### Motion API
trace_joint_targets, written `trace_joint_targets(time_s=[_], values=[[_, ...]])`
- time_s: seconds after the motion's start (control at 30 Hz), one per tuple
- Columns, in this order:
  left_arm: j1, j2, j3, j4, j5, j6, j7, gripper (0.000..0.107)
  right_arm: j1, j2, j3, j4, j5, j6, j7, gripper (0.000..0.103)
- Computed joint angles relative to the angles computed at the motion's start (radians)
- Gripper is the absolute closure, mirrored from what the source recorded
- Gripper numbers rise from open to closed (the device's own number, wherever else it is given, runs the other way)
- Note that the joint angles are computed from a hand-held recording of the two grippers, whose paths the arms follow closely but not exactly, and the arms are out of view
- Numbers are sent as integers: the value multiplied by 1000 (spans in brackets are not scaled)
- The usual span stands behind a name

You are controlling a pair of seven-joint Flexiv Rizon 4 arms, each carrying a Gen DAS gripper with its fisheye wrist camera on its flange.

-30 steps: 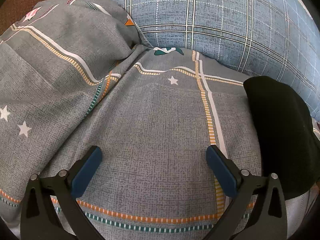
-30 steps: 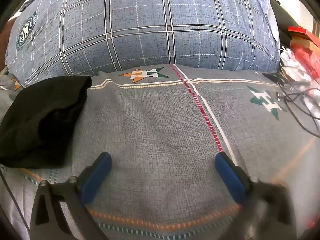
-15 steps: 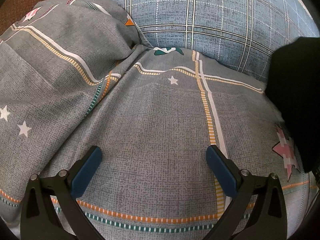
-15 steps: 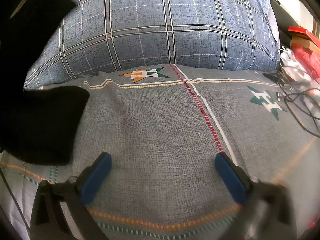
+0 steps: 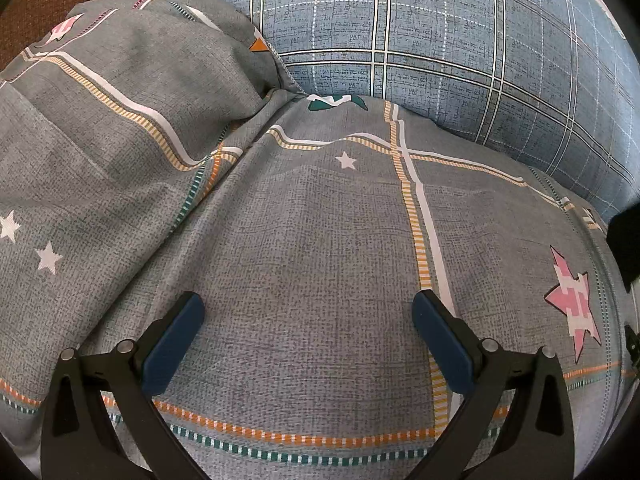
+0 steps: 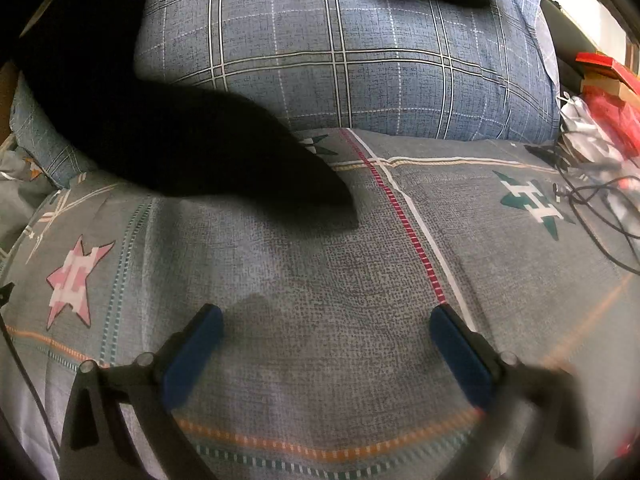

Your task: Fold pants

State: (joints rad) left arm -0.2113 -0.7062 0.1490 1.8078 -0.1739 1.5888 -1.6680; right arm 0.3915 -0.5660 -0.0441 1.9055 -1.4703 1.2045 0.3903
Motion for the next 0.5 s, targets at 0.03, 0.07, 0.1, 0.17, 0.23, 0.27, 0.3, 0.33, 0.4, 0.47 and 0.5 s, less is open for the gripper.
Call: trace_joint_targets(time_s=[0.03,0.07,0.1,0.17,0.23,0.27,0.3,0.33,0.4,0.47,0.5], values=[[-1,0,1,-1,0,-2,0,4,0,0,0,0,-1,0,1,0],[-1,0,1,-1,1,-1,-1,4,0,0,0,0,-1,0,1,0],[1,-1,0,-1,1,0,-1,4,0,0,0,1,-3,0,2,0],[1,-1,0,-2,2,0,-1,4,-1,0,1,1,-1,0,1,0],[1,-1,-1,-3,2,-1,-1,4,1,1,1,0,3,-4,-4,0],[3,-2,-2,-3,2,0,0,4,0,0,1,0,4,-2,-4,0],[2,-3,-2,-3,2,-1,-1,4,1,-1,1,-1,7,-2,-6,0],[-2,-3,4,-6,2,-3,-2,4,2,0,1,0,6,-3,-5,0],[0,-6,1,-8,2,-2,-3,4,2,0,0,0,6,-2,-5,0],[1,-8,1,-10,3,-2,-3,4,4,-1,0,-1,9,-4,-7,0],[0,-10,2,-12,3,-2,-4,4,4,-1,0,-1,8,-3,-5,0]])
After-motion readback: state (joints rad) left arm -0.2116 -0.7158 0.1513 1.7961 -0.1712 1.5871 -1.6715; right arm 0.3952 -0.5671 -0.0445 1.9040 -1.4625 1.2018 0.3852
